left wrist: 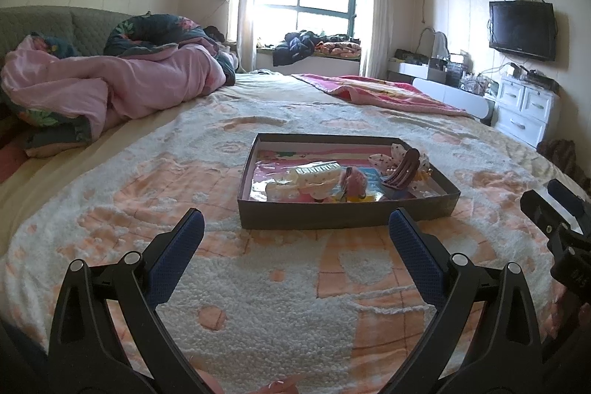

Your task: Organize jewelry

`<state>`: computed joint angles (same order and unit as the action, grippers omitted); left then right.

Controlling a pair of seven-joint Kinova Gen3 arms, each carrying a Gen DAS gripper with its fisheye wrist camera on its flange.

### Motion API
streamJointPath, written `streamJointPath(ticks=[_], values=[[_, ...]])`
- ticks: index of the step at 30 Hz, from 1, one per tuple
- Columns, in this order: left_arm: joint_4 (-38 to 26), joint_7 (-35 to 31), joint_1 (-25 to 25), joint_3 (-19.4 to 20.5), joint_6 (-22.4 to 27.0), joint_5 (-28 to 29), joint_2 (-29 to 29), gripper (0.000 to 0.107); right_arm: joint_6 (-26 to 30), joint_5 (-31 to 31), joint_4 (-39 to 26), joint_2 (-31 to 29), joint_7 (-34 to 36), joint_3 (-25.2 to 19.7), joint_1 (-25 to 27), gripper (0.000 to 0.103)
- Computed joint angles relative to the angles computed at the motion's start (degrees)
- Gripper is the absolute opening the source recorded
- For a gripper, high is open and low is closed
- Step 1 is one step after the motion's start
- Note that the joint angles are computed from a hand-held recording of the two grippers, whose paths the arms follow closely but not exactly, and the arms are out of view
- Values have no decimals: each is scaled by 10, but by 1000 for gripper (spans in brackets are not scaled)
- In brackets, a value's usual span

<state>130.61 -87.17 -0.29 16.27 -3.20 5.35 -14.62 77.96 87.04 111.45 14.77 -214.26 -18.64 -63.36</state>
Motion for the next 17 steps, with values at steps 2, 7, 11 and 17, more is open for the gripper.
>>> streamJointPath(ticks=[2,7,11,17], values=[[-1,-8,-16,16,5,7,-2,92,1,-1,0,0,0,0,0,97],[-11,88,-32,23,22,-77,1,92,-2,-4,1,-2,-5,1,4,97],[-39,181,-58,26,59,-154,16,92,-24,-31,-5,-17,-2,13,22,97],[-182,317,-197,84,193,-270,134,92,-72,-168,-96,-1,133,63,169,97]])
